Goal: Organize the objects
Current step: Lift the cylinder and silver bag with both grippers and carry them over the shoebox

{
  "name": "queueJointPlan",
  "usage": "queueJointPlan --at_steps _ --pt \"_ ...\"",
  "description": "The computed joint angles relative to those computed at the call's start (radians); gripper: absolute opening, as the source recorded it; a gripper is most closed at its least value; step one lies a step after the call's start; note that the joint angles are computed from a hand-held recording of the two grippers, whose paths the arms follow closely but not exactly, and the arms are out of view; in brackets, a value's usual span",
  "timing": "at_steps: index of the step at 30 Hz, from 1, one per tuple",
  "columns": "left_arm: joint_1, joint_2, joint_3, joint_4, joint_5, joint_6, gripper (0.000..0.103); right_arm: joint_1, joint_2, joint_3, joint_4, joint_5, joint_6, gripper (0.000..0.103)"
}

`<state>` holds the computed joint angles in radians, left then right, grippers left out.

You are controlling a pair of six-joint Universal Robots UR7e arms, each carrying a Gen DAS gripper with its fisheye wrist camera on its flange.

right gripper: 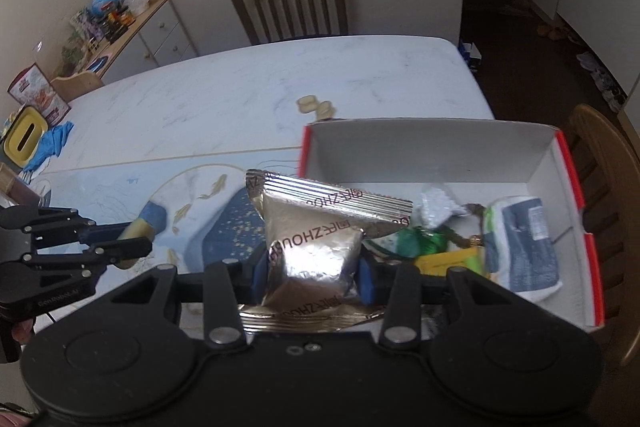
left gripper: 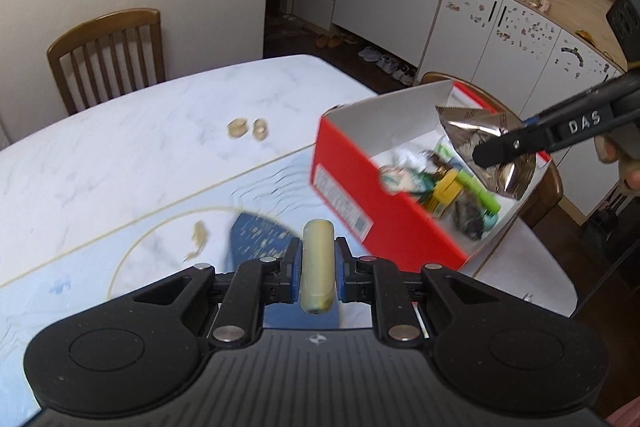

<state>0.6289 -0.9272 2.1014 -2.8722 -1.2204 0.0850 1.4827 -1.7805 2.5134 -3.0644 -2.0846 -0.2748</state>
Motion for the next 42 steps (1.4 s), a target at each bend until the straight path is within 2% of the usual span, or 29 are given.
queueJointPlan --at_steps 14,25,32,42 --pt "-0.107 0.197 -0.169 0.016 -0.006 -0.014 0.016 -0.273 -0.270 0.022 0.128 0.191 -0.191 0.041" --pt "-0.137 0.354 -0.294 0.052 -0.008 -0.032 0.016 -0.456 -0.349 -0.003 0.213 0.337 -0.325 0.041" --pt "-0.136 0.442 -0.373 0.086 0.028 -0.048 0.016 -0.491 -0.311 -0.024 0.224 0.354 -0.365 0.041" --pt "-0.124 0.550 -0.493 0.135 0.088 -0.056 0.016 -0.453 -0.153 -0.082 0.140 0.295 -0.407 0.041"
